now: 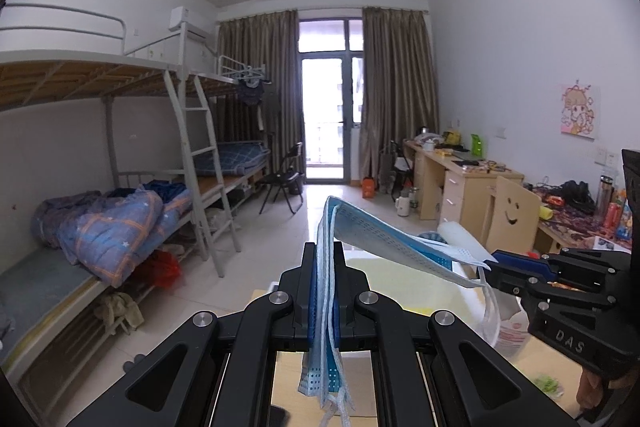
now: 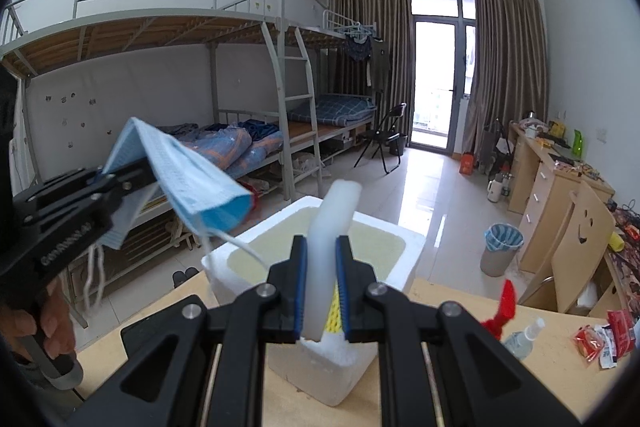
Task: Organize soft objects
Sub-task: 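Lower the foam tube into the box and open the right tool, then lower the blue mask into the foam box and open the left tool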
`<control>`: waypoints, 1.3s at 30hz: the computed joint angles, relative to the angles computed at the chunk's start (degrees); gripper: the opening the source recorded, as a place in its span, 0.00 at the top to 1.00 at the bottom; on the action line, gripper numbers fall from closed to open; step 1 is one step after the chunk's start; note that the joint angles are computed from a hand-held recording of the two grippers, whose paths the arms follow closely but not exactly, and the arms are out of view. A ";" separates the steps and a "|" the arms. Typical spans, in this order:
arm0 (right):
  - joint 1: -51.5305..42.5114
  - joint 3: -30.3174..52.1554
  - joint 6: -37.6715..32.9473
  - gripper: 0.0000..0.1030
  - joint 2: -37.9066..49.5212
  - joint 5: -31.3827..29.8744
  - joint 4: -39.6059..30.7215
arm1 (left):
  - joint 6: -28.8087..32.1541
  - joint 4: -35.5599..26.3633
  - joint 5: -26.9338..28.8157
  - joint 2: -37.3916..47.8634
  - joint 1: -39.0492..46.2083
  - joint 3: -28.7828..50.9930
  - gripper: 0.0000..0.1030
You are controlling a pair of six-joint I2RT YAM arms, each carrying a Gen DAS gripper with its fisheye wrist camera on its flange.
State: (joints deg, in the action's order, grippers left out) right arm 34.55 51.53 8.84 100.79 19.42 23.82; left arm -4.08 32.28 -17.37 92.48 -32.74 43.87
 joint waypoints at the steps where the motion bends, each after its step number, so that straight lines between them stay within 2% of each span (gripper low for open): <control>1: -0.21 0.86 -0.02 0.84 0.84 -0.39 -0.26 | -0.01 -0.02 0.02 0.03 0.32 -0.05 0.94; 16: -4.34 11.38 0.79 0.83 10.15 -5.89 -6.13 | -0.69 -1.80 -2.83 -1.34 2.84 -0.89 0.94; 24: -4.83 14.05 1.15 0.83 11.40 -7.17 -9.17 | -1.24 -1.99 -4.39 -2.81 2.68 -2.07 0.94; 27: -4.64 15.86 0.57 0.75 12.06 -6.15 -10.84 | -1.40 -2.21 -4.48 -3.16 2.75 -2.20 0.94; 29: -4.77 16.05 0.78 0.75 12.11 -5.47 -10.91 | -1.52 -2.23 -4.80 -3.50 2.53 -2.32 0.94; 30: -5.00 16.12 1.09 0.70 12.22 -5.47 -10.92 | -1.54 -2.14 -4.99 -3.55 2.45 -2.36 0.94; 31: -5.18 16.08 1.29 0.56 12.16 -5.76 -10.95 | -1.44 -2.07 -5.19 -3.66 2.27 -2.44 0.94; 33: -5.60 15.48 2.06 0.35 11.71 -7.02 -10.36 | -1.48 -2.08 -5.53 -3.92 2.15 -2.68 0.94; 39: -5.07 13.52 1.74 0.28 9.98 -6.46 -8.96 | -2.08 -2.95 -6.03 -3.87 1.94 -2.29 0.94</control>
State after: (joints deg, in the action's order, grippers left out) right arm 29.47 65.05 10.59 110.77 12.96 14.87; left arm -6.16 29.33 -23.40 88.61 -30.80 41.58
